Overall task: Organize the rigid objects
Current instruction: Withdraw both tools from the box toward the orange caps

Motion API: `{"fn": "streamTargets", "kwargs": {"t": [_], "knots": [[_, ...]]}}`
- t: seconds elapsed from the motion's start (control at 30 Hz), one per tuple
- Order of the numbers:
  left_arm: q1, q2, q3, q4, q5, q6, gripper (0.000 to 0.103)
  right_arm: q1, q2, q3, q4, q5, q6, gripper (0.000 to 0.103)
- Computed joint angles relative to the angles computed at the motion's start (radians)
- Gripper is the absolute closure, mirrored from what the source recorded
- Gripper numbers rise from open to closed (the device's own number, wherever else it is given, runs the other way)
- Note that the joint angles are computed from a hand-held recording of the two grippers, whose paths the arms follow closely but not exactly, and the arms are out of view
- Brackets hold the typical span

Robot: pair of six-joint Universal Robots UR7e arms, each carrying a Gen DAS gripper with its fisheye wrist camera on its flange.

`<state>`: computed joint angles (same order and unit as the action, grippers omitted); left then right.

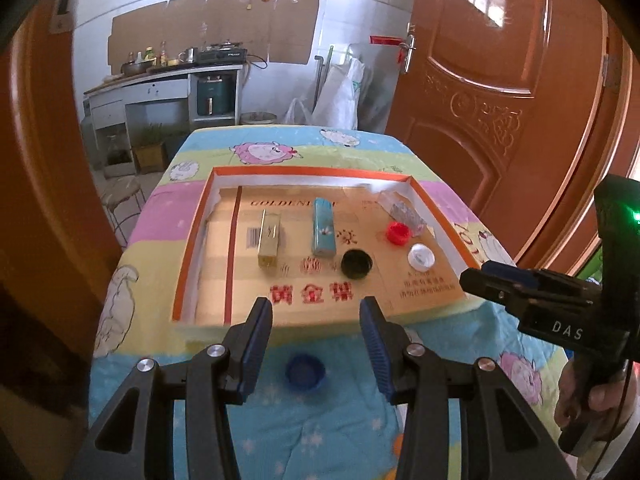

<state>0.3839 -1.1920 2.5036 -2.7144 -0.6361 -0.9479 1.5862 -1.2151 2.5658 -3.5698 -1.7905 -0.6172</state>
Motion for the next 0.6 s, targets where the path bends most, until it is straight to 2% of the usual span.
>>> {"fn": "streamTargets", "kwargs": {"t": [0.13, 0.27, 0.47, 0.6], "knots": [[-0.044, -0.035, 0.043, 0.02, -0.035, -0.06, 0.058, 0.005, -0.017, 0.038, -0.011, -0.003, 0.008, 0.054], [-0.103, -0.037, 0.106, -0.071, -0.098, -0.055, 0.058, 0.009, -0.04, 0.085, -0.034, 0.004, 0.015, 0.054], [-0.197, 0.069, 0.155, -0.178, -0.211, -0.04, 0.058, 0.013, -0.066, 0.147, -0.076, 0.014, 0.019, 0.054], [-0.245, 0.141, 0.169, -0.229, -0.233, -0.058, 0.058, 0.022, -0.083, 0.179, -0.099, 0.013, 0.018, 0.054]]}}
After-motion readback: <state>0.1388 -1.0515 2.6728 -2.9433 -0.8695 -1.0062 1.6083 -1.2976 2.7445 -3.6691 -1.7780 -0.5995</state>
